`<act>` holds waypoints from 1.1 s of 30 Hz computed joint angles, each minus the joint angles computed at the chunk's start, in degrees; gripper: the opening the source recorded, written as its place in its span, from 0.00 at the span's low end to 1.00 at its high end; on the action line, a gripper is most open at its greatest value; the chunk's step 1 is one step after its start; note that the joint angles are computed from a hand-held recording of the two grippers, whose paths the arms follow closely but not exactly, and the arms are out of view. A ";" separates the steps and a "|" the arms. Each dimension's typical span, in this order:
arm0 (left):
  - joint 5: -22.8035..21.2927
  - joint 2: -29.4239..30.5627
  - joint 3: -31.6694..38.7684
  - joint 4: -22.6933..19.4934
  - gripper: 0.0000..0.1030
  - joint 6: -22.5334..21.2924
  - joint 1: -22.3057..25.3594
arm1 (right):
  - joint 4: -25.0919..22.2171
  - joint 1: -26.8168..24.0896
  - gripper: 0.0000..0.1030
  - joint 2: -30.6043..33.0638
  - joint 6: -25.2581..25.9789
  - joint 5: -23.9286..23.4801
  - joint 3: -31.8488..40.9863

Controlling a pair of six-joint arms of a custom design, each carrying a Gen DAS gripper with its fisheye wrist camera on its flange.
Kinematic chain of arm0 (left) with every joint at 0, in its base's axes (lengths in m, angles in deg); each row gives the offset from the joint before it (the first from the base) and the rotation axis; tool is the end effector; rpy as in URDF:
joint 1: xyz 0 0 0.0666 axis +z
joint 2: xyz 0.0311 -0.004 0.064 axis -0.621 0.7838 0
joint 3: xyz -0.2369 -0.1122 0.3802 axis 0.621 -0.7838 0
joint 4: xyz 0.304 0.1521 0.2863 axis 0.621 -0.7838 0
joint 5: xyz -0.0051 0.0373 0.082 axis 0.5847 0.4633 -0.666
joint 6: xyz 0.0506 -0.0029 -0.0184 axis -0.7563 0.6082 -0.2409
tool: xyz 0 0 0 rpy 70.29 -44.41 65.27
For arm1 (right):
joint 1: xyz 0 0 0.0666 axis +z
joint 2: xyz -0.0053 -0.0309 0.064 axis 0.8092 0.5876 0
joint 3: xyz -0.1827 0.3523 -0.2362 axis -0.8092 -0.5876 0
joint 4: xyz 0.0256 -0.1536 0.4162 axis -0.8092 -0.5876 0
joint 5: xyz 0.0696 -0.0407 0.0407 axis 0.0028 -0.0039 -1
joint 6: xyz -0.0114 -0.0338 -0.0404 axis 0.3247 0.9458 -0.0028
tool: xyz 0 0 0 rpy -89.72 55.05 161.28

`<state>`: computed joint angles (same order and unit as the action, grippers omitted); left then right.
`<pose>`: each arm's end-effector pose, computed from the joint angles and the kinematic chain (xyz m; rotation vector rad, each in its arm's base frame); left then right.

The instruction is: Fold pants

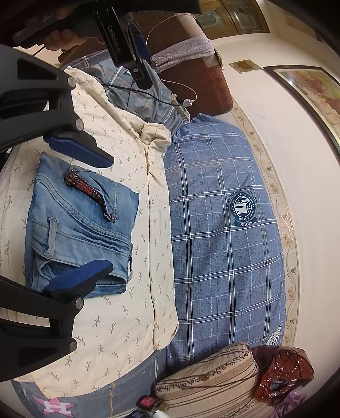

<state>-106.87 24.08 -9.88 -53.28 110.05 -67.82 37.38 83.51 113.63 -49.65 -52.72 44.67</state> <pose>0.4103 -0.2081 0.5686 -0.1588 2.1068 0.1886 0.4315 0.2421 0.5471 -0.2572 2.1292 0.4130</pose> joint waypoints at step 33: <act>0.94 0.38 -0.07 -0.95 1.00 1.65 0.24 | -0.32 0.07 0.75 0.44 -0.13 -0.50 -0.07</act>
<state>-105.93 24.46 -9.95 -54.23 111.69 -67.58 37.06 83.58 114.08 -49.79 -53.22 44.60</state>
